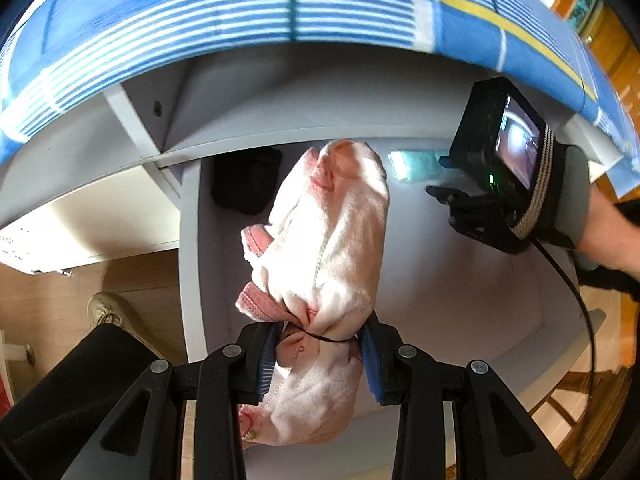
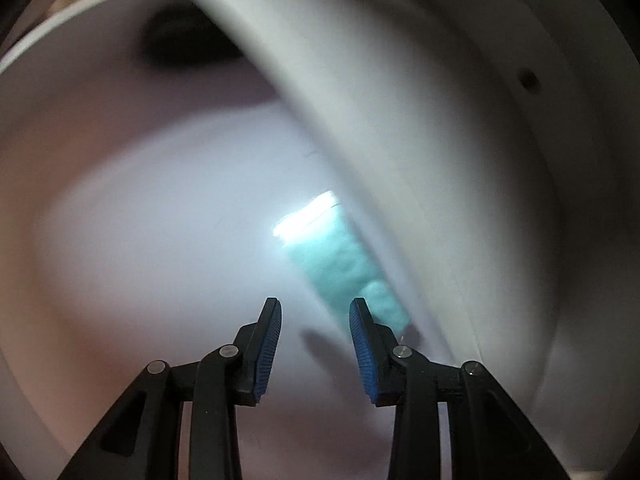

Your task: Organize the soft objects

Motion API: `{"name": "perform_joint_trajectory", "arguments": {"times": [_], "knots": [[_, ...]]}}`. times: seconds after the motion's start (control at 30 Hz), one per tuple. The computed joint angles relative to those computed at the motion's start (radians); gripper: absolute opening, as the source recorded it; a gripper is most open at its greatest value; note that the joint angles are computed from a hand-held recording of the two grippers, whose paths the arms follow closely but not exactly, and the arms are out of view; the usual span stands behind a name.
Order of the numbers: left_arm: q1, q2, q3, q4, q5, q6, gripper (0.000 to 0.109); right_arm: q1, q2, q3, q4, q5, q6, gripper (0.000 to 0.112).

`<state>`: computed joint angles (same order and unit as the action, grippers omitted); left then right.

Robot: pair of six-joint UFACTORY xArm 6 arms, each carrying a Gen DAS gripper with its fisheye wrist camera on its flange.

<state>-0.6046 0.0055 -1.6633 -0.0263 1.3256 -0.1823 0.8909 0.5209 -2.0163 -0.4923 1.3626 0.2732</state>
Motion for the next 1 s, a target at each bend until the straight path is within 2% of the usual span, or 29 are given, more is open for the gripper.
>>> {"name": "perform_joint_trajectory", "arguments": {"times": [0.03, 0.07, 0.13, 0.2, 0.27, 0.3, 0.37, 0.47, 0.57, 0.6, 0.7, 0.77, 0.8, 0.83, 1.0], "knots": [[0.001, -0.001, 0.002, 0.002, -0.002, -0.004, 0.037, -0.004, -0.019, 0.040, -0.024, -0.043, 0.035, 0.027], [0.004, -0.005, 0.003, 0.003, -0.001, -0.003, 0.037, -0.001, -0.044, 0.091, -0.052, -0.102, 0.037, 0.028], [0.006, -0.004, 0.002, -0.003, -0.003, -0.006, 0.037, 0.016, -0.091, 0.202, -0.097, -0.207, -0.054, 0.037], [0.004, -0.002, 0.004, -0.002, -0.005, -0.008, 0.037, 0.039, -0.082, 0.228, -0.174, -0.220, -0.120, 0.040], [0.002, -0.004, 0.007, -0.003, -0.004, -0.008, 0.037, 0.035, -0.096, 0.260, -0.184, -0.267, -0.087, 0.042], [0.002, -0.005, 0.008, -0.004, -0.003, -0.007, 0.037, 0.035, -0.097, 0.264, -0.182, -0.276, -0.070, 0.043], [0.001, -0.003, 0.005, -0.002, -0.003, -0.007, 0.037, 0.034, -0.093, 0.232, -0.135, -0.236, -0.040, 0.046], [0.009, -0.001, 0.001, -0.013, -0.014, -0.012, 0.037, 0.029, -0.121, 0.265, -0.137, -0.217, 0.102, 0.047], [0.011, -0.023, 0.027, -0.014, -0.028, -0.010, 0.037, 0.036, -0.121, 0.290, -0.192, -0.256, 0.091, 0.047], [0.010, -0.031, 0.035, -0.012, -0.032, -0.010, 0.037, 0.044, -0.110, 0.281, -0.224, -0.241, 0.094, 0.043], [0.012, -0.035, 0.052, -0.012, -0.049, -0.020, 0.037, 0.054, -0.131, 0.337, -0.271, -0.286, 0.089, 0.044], [0.016, -0.035, 0.055, -0.017, -0.052, -0.028, 0.037, 0.046, -0.154, 0.350, -0.163, -0.291, 0.107, 0.047], [0.018, -0.032, 0.053, -0.019, -0.055, -0.030, 0.037, 0.028, -0.166, 0.351, -0.066, -0.296, 0.117, 0.054], [0.018, -0.032, 0.055, -0.021, -0.061, -0.033, 0.037, 0.022, -0.171, 0.346, -0.010, -0.278, 0.116, 0.055], [0.023, -0.043, 0.075, -0.039, -0.088, -0.034, 0.037, 0.046, -0.232, 0.404, 0.207, -0.223, 0.118, 0.055]]}}
